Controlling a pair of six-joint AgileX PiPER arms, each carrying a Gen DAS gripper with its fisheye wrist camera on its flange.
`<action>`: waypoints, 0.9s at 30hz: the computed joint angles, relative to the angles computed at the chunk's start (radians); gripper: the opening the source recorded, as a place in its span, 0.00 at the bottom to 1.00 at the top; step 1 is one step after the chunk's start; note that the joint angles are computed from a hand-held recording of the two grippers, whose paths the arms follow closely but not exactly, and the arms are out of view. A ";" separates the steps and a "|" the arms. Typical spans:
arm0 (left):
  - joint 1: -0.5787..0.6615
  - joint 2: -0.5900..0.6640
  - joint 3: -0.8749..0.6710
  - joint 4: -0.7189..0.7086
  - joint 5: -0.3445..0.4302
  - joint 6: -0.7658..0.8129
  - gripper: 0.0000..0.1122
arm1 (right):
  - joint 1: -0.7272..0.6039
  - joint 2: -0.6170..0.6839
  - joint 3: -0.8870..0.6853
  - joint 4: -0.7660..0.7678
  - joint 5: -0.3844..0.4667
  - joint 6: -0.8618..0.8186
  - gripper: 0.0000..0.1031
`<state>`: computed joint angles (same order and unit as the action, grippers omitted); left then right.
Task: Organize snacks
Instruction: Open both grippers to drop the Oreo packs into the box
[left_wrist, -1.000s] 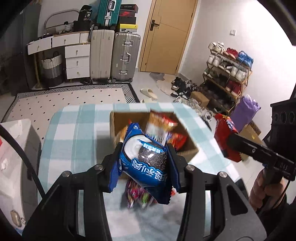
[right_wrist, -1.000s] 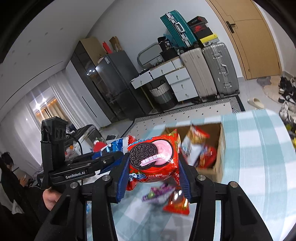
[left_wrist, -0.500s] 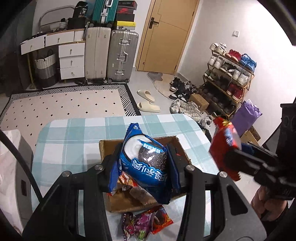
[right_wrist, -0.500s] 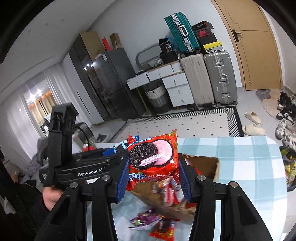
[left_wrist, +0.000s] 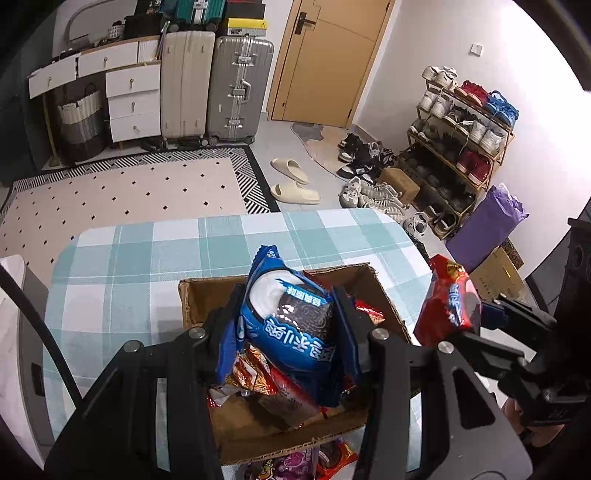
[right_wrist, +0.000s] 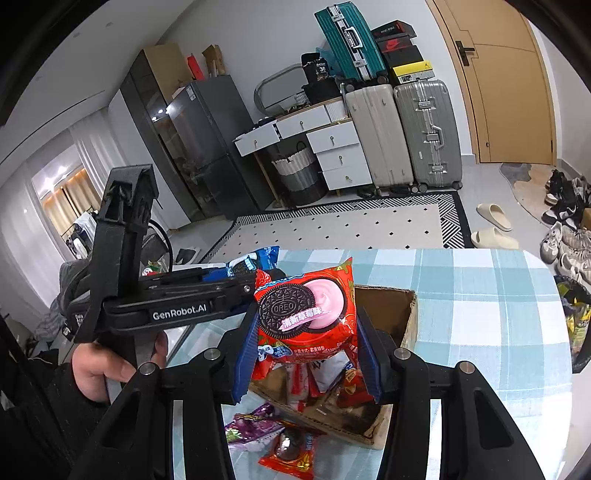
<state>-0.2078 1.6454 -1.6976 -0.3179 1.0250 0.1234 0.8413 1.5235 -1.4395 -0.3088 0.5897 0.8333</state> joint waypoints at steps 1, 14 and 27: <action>-0.004 0.012 -0.002 0.008 -0.006 -0.005 0.37 | -0.003 0.004 0.001 0.004 -0.004 -0.006 0.47; 0.000 0.086 -0.010 -0.007 -0.013 -0.008 0.38 | -0.015 0.082 -0.007 -0.015 0.005 0.000 0.52; 0.028 -0.171 0.226 0.048 -0.113 -0.009 0.62 | 0.074 -0.064 0.130 -0.295 -0.041 0.309 0.70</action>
<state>-0.1794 1.4746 -1.4717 -0.2696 0.9124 0.1141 0.9157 1.4599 -1.3093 -0.6037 0.5485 1.1423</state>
